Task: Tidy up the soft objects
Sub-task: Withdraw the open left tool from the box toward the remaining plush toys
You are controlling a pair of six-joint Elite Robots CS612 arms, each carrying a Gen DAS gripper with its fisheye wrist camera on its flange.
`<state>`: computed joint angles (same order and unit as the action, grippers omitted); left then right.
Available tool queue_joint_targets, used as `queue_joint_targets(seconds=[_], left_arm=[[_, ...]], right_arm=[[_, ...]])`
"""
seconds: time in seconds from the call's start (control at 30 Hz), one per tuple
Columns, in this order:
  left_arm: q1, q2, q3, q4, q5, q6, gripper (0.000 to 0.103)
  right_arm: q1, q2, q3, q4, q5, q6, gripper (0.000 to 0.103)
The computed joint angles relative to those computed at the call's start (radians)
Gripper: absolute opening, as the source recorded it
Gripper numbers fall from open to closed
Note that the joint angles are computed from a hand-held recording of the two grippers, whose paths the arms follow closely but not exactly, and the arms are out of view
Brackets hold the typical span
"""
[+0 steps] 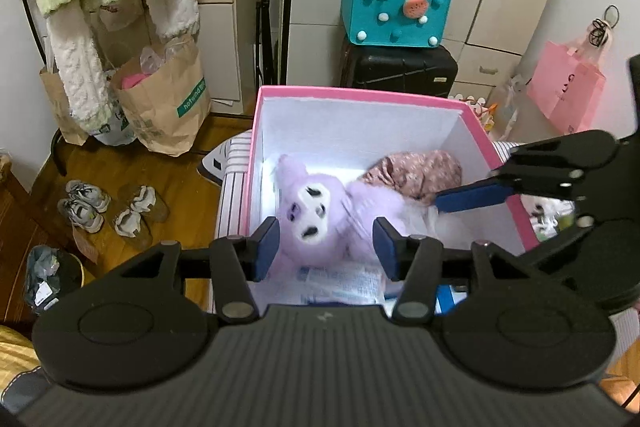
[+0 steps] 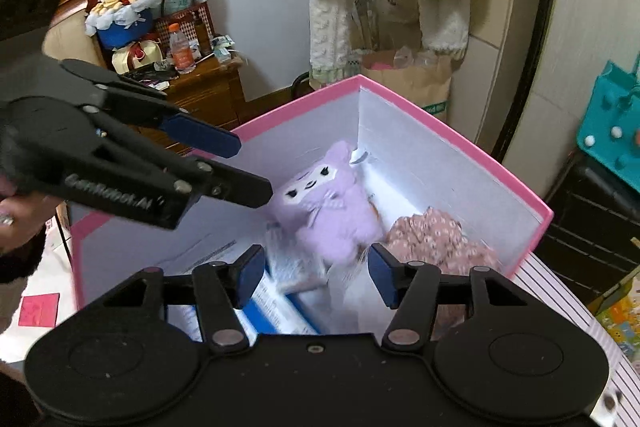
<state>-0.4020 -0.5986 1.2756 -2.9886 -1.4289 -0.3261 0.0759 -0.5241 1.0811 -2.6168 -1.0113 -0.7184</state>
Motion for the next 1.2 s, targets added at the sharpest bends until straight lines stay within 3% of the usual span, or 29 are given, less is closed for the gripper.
queue_joint_targets(seconds=[0.4,0.73,1.2], left_arm=[[-0.029,-0.078,0.113,-0.009,0.020,0.024,0.062],[-0.059,-0.159,0.192,0.024,0.016,0.076,0.064],[-0.102,-0.219,0.271,0.018,-0.020,0.133,0.069]], right_arm=[[-0.035,-0.132,0.234,-0.191,0.031,0.015,0.063],[-0.069,-0.225,0.362,-0.211,0.069,-0.007,0.064],[-0.125,-0.315,0.531,-0.311,0.123,-0.021,0.065]])
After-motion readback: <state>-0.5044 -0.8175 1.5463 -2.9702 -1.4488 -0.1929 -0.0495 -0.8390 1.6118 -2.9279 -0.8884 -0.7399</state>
